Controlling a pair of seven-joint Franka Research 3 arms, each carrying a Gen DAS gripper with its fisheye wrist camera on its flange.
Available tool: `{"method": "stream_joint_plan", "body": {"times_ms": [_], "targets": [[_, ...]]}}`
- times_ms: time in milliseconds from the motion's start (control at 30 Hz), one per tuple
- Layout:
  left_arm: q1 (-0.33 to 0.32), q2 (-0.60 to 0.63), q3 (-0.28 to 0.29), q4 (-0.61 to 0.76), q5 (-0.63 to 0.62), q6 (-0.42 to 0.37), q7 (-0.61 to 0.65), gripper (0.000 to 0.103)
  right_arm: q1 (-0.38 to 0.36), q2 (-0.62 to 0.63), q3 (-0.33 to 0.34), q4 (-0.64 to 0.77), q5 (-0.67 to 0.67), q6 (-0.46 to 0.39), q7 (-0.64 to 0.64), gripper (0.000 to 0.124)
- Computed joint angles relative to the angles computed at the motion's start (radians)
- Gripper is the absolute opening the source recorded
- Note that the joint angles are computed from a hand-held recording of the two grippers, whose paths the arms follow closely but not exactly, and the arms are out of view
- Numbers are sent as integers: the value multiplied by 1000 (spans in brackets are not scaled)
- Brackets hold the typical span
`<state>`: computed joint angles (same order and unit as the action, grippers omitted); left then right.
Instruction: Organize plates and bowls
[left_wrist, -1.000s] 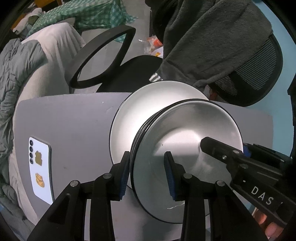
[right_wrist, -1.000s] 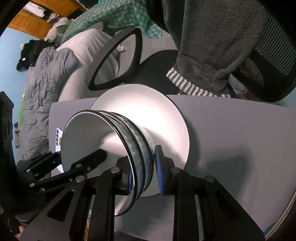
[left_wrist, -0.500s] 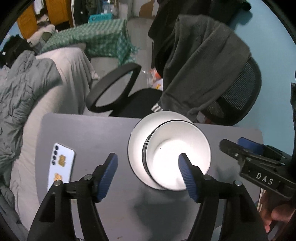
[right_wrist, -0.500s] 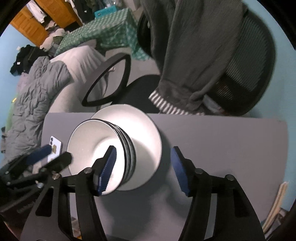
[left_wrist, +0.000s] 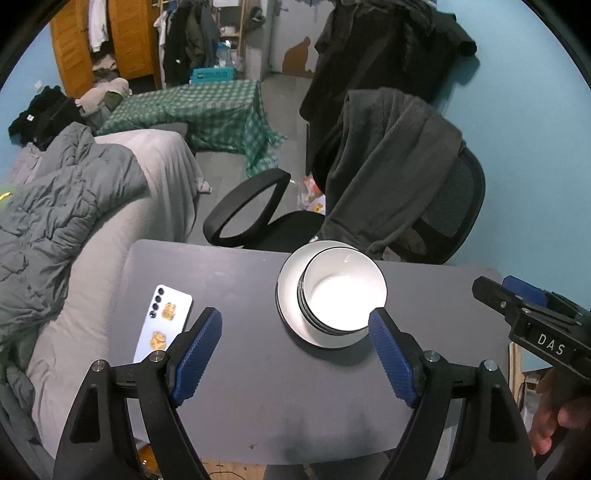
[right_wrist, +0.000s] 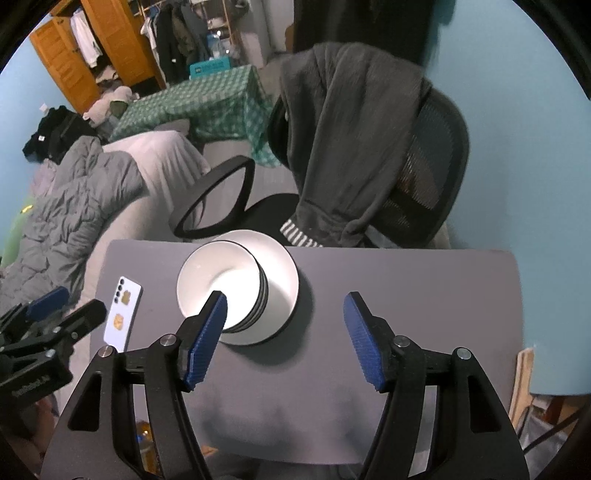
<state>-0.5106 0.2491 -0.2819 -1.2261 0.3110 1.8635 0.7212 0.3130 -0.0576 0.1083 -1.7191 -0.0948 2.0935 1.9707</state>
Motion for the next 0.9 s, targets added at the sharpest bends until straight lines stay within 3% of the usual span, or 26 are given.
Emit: {"method": "stream_joint_plan", "body": {"times_ms": [67,467,900], "targets": [[-6,-24,0,-15,16,-8,-11,87,3,-18,6,-12,-15,8,19,65],[14,-127,-21,-108,17,-17,-27,87,9,-95,38,-54,-52,-1,83,65],[25,-153,-36,-133,8,-36,-4,87,1,-136,59,-86,-76,-4,126,65]]}}
